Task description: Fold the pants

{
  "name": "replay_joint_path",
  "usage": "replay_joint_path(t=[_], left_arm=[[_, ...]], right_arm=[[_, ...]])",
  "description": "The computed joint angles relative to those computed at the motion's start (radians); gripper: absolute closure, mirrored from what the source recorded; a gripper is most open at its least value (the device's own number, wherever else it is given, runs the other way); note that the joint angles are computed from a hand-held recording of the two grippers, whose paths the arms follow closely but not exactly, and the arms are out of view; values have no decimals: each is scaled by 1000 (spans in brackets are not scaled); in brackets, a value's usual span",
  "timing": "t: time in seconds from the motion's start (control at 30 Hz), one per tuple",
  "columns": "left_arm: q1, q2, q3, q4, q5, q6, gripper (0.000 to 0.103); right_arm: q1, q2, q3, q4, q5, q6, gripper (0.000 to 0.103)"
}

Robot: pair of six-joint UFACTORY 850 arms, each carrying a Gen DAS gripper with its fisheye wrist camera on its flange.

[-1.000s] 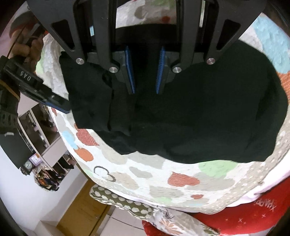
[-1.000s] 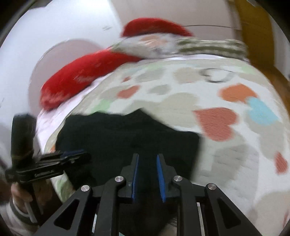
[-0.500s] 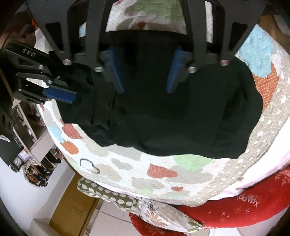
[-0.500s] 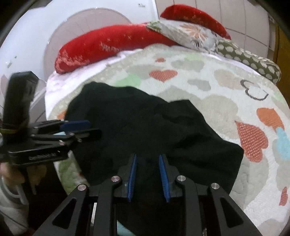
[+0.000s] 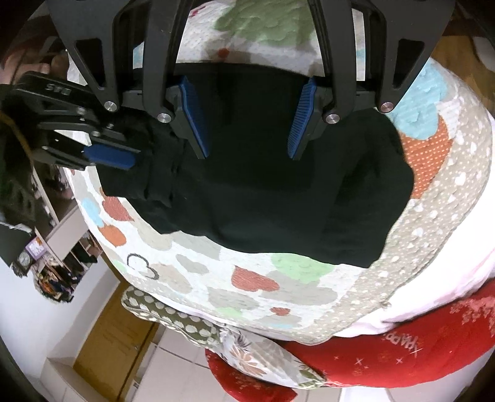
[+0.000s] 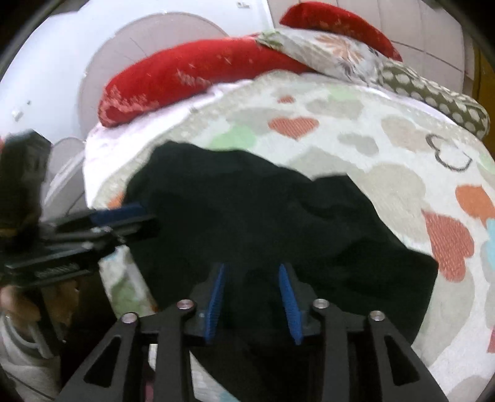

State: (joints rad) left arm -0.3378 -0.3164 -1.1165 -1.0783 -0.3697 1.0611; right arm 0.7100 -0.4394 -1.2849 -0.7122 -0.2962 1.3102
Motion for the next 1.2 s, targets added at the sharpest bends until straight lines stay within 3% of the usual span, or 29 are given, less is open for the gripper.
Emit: replay_joint_path(t=[0.1,0.17,0.23,0.3,0.4,0.5,0.63,0.77,1.0,1.03,1.1,1.13,1.2], left_arm=[[17,9,8,-30,-10,6,51],[34,17,15,-67,-17,21,51],[60,27,28,-120,-15,37,46],[92,39,49,-183,-10,53,34],[142,55,85,-294,-27,93,32],[165,53,99,-329,-31,89,29],[169,7,74,-258,-48,-12,28],[155,-31,51,-215,-40,-56,28],[150,-68,32,-368,-32,85,28],[150,-71,31,-391,-34,110,28],[149,-74,30,-416,-33,151,29],[150,-73,28,-426,-36,166,33],[150,-56,36,-462,-29,203,59]], right_arm=[[3,-10,-25,-31,14,20,56],[1,-37,-69,37,0,-66,56],[-3,-64,-111,105,-3,-151,55],[-6,-87,-149,156,-11,-221,54],[-13,-145,-241,236,-37,-350,49],[-23,-205,-335,288,-46,-437,39],[-42,-302,-485,392,-65,-579,36],[-64,-425,-671,535,-134,-767,34],[-104,-684,-1042,785,-304,-1026,31],[-110,-723,-1093,849,-323,-1079,33],[-118,-747,-1117,959,-332,-1167,65],[-119,-740,-1101,993,-320,-1193,66],[-120,-678,-1002,1047,-256,-1236,78]])
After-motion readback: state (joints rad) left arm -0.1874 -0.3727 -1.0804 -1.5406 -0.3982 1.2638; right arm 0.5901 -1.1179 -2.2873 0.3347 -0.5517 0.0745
